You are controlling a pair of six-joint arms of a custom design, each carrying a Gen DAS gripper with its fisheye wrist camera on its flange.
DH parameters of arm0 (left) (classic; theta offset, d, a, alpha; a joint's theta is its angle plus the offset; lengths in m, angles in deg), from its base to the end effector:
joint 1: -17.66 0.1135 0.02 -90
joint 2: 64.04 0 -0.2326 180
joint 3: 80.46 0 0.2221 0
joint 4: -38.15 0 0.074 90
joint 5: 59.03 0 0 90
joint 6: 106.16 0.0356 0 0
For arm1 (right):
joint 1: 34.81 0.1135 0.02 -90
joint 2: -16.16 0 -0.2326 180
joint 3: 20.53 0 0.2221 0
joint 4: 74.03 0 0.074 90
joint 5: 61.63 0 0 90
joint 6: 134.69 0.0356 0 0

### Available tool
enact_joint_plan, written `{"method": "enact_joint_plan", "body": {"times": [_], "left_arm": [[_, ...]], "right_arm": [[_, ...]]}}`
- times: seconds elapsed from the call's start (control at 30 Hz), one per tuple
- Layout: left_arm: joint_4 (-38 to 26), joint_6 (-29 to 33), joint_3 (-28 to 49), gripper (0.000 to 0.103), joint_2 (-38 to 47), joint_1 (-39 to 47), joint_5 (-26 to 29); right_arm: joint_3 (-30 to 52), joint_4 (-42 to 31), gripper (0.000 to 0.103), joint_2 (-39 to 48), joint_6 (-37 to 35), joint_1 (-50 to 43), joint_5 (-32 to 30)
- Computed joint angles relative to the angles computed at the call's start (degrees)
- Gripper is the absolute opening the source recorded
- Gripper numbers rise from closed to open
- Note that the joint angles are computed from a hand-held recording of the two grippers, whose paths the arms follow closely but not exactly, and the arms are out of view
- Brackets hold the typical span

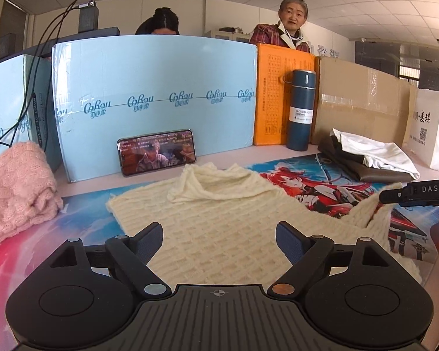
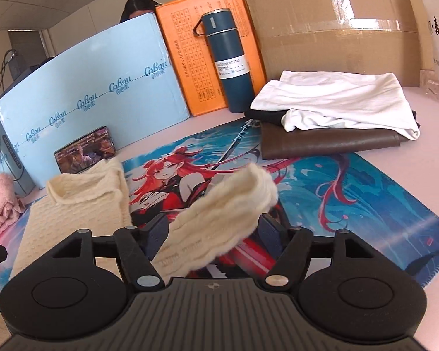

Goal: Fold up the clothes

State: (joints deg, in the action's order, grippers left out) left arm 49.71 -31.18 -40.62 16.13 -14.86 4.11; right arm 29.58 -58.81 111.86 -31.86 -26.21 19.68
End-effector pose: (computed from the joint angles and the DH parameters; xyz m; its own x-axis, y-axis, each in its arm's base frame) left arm 0.2130 -0.1167 0.1480 -0.4297 -0.0002 -0.9030 0.0355 0.9992 -0.0171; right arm 0.2886 0.0491 0.1311 -0.5489 0.1390 -0.8243 -0.1588 0.9508 0.2661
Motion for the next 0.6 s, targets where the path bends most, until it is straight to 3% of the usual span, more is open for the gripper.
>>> {"method": "enact_joint_plan", "body": {"times": [0.07, 0.13, 0.27, 0.37, 0.6], "left_arm": [[-0.25, 0.58, 2.69, 0.088, 1.92, 2.7, 2.26], [-1.9, 1.13, 6.2, 0.088, 3.65, 5.89, 4.4], [-5.79, 1.41, 14.39, 0.096, 8.53, 12.68, 8.61], [-7.19, -2.73, 19.84, 0.096, 14.54, 18.23, 10.79], [5.48, -11.84, 12.09, 0.096, 17.11, 27.91, 20.79]], "right_arm": [[0.81, 0.43, 0.077, -0.12, -0.36, -0.1, 2.69], [1.67, 0.93, 0.078, -0.15, -0.79, -0.2, 5.36], [5.78, 1.91, 0.082, 1.22, -5.92, 2.73, 3.81], [11.44, -0.48, 0.083, 4.15, -11.67, 7.55, 2.31], [37.02, -18.38, 0.085, 19.09, -22.78, 19.65, -0.25]]}}
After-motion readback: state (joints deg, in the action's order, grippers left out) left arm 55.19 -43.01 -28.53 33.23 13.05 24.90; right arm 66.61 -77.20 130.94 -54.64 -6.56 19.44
